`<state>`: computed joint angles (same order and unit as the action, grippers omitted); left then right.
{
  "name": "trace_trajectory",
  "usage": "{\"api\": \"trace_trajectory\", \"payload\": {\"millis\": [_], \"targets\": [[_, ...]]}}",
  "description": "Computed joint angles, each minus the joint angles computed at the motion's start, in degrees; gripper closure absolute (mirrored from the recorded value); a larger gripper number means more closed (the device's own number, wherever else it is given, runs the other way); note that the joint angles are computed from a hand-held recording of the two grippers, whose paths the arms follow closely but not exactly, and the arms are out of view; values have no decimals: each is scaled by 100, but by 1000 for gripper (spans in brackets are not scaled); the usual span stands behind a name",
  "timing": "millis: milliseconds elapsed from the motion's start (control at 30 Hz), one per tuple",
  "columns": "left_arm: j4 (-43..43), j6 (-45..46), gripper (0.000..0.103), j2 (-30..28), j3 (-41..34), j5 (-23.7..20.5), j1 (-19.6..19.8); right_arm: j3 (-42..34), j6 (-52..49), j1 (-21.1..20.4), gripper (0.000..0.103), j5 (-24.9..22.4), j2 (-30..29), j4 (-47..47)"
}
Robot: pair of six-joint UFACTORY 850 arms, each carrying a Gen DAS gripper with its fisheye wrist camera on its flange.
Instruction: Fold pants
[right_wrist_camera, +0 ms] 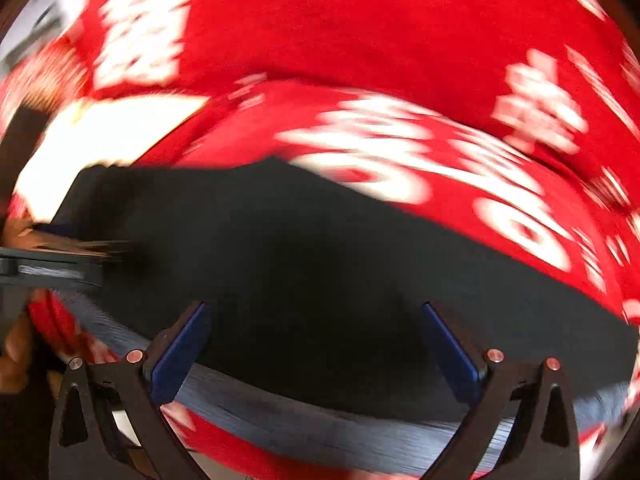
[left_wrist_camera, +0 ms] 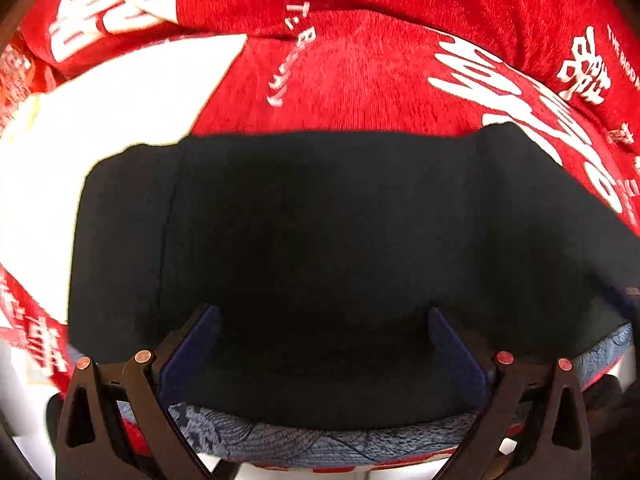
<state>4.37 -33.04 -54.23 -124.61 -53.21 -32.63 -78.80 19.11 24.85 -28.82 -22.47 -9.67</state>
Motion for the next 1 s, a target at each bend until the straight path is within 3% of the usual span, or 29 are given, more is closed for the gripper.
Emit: {"api": "trace_trajectory", "payload": {"millis": [67,133,233,300,367,433,500,567,633,700,767,900,967,1000], "targets": [[-172,157,0,307,502,247,80,-292,-299,196,0,-206,-360,16],[-426,424,0,679,1126,570,205,-74,-236,197,0,136,-304,-102],[-964,889,0,1088,1785,1034,329,399,243,-176,0,263,47,-222],[-458,393,0,1164,1753,885,254,736,780,-513,0,281,309,-427],[-248,372,0,1240,1702,1142,206,768,1345,-664,0,-71,400,-815],[120,99,0,1036,1269,1049,165,611,1708,-663,0,-299,442,-1011],[669,-290,0,620,610,562,137,421,1530,-590,0,89,422,-686],[1099,-724,0,24,-234,-233,197,-179,1295,-421,0,117,13,-294],[1001,-917,0,-217,-458,-611,349,-1070,1025,-254,0,-262,-669,36],[899,-1060,0,18,66,-336,473,-1879,989,-116,0,-839,-1372,-142],[990,-1130,0,265,443,-298,500,-2152,1335,-103,0,-1225,-1713,-819],[474,-981,0,782,1162,185,556,-1690,2005,-505,0,-1047,-1360,-713],[123,-847,0,932,1307,467,459,-1470,2333,-515,0,-1121,-1106,-1038],[-60,-699,0,921,1268,527,358,-1206,2298,-490,0,-915,-856,-1036]]}}
